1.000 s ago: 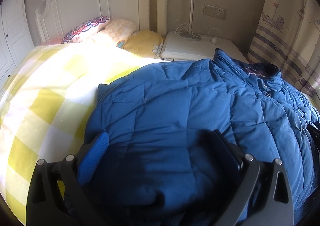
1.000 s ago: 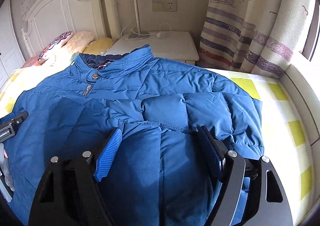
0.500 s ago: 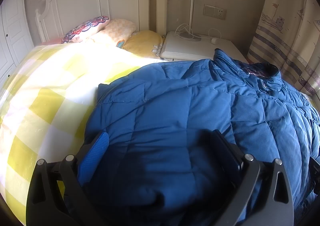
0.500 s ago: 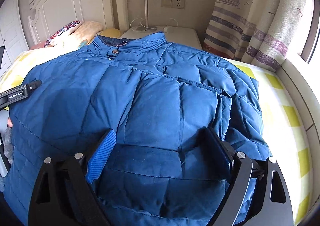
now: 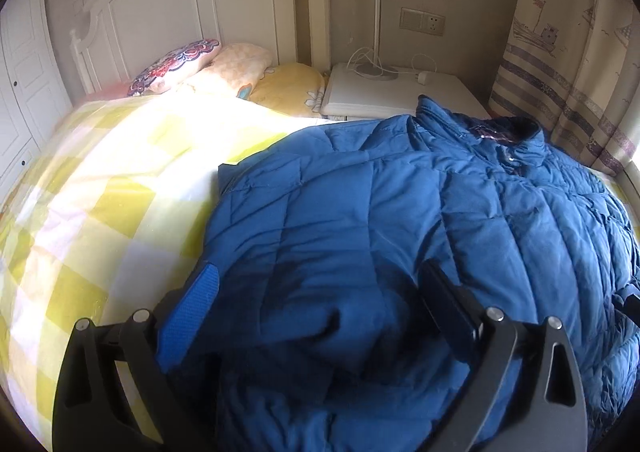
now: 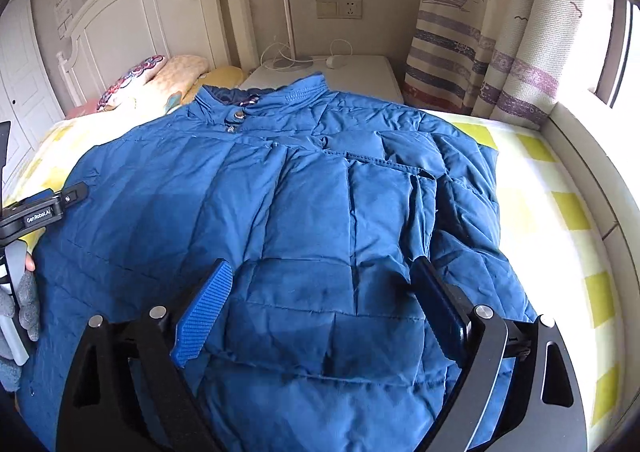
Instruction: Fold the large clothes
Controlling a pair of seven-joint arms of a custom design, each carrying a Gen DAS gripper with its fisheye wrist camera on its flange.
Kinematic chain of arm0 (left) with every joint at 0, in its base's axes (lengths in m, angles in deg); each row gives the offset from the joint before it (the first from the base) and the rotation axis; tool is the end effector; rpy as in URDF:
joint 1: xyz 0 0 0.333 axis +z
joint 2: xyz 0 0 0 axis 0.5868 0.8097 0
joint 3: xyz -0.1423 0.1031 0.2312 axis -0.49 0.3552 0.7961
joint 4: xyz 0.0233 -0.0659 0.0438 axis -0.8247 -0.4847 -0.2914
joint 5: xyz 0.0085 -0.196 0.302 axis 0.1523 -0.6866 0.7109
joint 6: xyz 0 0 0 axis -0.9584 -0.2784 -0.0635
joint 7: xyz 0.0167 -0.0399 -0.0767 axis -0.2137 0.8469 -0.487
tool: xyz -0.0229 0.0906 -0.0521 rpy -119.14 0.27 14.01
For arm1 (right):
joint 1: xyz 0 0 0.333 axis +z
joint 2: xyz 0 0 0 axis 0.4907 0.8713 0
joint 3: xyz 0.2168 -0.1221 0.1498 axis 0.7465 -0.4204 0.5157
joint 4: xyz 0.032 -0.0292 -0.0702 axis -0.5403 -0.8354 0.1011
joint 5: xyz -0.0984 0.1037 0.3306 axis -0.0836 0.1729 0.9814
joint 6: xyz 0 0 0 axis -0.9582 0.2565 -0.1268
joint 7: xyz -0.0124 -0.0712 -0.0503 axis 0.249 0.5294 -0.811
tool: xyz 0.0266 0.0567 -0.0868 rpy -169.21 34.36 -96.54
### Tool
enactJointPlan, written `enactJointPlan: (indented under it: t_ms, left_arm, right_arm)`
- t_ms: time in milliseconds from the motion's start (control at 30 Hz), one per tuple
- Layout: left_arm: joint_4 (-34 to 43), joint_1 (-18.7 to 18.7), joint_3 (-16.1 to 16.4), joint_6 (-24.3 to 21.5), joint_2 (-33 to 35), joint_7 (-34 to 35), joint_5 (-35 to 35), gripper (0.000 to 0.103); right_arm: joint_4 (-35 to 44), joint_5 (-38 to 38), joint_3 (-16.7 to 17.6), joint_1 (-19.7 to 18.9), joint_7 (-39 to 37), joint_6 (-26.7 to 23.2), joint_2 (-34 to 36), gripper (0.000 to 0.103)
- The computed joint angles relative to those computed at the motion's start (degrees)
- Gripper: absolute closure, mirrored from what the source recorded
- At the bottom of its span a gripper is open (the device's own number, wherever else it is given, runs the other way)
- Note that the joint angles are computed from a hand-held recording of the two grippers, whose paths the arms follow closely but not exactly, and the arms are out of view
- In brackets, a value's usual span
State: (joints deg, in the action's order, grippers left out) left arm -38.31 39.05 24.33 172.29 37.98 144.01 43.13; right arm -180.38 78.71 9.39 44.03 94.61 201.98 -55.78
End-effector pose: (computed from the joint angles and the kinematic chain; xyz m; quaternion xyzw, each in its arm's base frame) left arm 0.5741 -0.0281 0.5257 -0.7203 0.5838 -0.2343 0.2922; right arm 0.5628 0.1700 0.5248 -0.7171 0.5914 -0.1848 0.3191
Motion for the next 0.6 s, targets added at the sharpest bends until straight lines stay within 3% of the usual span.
enactJointPlan:
  t_ms: [33,100,167,267,333,400,500,600]
  left_arm:
    - [-4.50,-0.25,-0.31,3.98,-3.52,5.87,-6.55,0.003]
    - [-10.61,-2.46,-0.47,6.90,-8.59,13.12,-13.35,0.003]
    - [-13.04,-2.89,-2.59,5.74,-10.27,10.98,-9.36,0.003]
    - [-10.99,-3.41,-5.47,-1.63,-6.94,6.13,-1.82,0.003]
    - [-9.53,-3.70,-6.64,-4.74,-5.41,-0.41,8.22,0.002]
    - [-8.86,-4.68,-5.79,-5.68,-4.79,-0.73,8.80,0.002]
    - [-9.74,-5.53,-4.60,-5.40,-5.62,1.11,6.91,0.002]
    - [-14.44,-4.94,-3.23,-4.68,-10.28,1.49,6.43,0.002]
  right_arm:
    - [-3.28,4.18,0.70,0.00,-3.52,2.43,-2.99,0.016]
    - [-6.89,2.14,1.53,0.49,-3.50,1.81,-6.96,0.015]
    - [-7.97,-1.78,2.60,0.61,-2.26,-1.48,-8.00,0.016]
    - [-8.10,-10.99,3.77,0.34,3.41,-5.82,-5.89,0.015]
    - [-10.63,-11.14,3.17,0.64,4.74,-2.19,-5.74,0.013]
    - [-9.87,-14.51,3.26,0.78,7.40,-3.19,-5.37,0.011]
    - [-9.38,-8.21,2.27,1.23,2.62,-4.48,-5.42,0.011]
    - [-10.53,-10.00,1.69,0.03,4.37,-7.67,-8.15,0.012]
